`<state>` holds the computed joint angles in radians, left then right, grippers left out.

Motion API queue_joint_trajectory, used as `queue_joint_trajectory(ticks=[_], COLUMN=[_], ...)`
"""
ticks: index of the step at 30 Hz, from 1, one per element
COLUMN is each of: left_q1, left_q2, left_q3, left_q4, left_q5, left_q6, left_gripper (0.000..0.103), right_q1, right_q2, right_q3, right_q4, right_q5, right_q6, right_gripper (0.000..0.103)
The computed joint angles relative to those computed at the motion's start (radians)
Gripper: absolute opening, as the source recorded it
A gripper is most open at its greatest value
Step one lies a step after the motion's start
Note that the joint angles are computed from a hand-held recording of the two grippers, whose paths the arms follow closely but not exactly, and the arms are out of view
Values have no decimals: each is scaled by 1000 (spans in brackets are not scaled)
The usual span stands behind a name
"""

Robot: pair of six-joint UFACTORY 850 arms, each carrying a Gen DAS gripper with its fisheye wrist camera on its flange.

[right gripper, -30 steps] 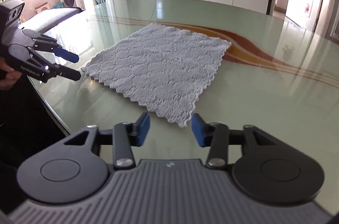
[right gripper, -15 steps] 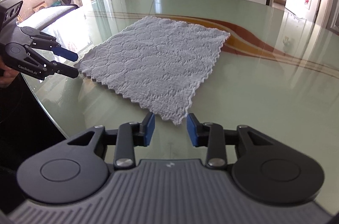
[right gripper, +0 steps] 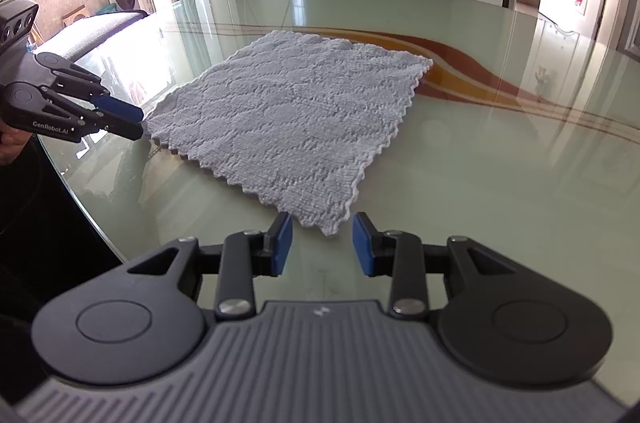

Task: Fold towel
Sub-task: 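Close the left gripper on one hem corner while the right gripper grasps the other corner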

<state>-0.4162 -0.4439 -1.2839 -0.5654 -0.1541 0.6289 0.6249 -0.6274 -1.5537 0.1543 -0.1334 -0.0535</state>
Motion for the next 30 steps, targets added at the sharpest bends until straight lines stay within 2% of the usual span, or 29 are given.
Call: queue_joint_trajectory(ticks=[6, 8, 10, 17, 19, 21, 24, 28, 29, 30], left_q1=[3, 3, 3, -5, -4, -3, 0, 0, 0, 0], left_q2=[-5, -6, -7, 0, 4, 9, 9, 6, 6, 5], left_q3=[-3, -2, -3, 8, 13, 18, 15, 12, 11, 11], left_q4=[-62, -98, -127, -56, -92, -152, -159, -148, -148, -160], left_q5=[2, 1, -1, 23, 21, 21, 11, 6, 7, 8], left_q6=[72, 109, 139, 68, 105, 159, 167, 168, 171, 183], left_gripper=[13, 4, 3, 1, 0, 0, 0, 0, 1, 1], right_q1=[-1, -1, -1, -2, -4, -9, -14, -24, -26, -28], right_q2=[-1, -1, 0, 0, 1, 2, 2, -2, -3, -4], right_q3=[1, 2, 3, 5, 6, 7, 7, 2, 0, -1], right_q4=[23, 30, 40, 32, 60, 120, 229, 380, 410, 438], right_q5=[3, 4, 4, 9, 11, 6, 0, -9, -13, -17], right_q6=[-23, -30, -39, -30, -56, -121, -237, -391, -422, -452], right_gripper=[33, 33, 33, 33, 33, 33, 27, 27, 24, 18])
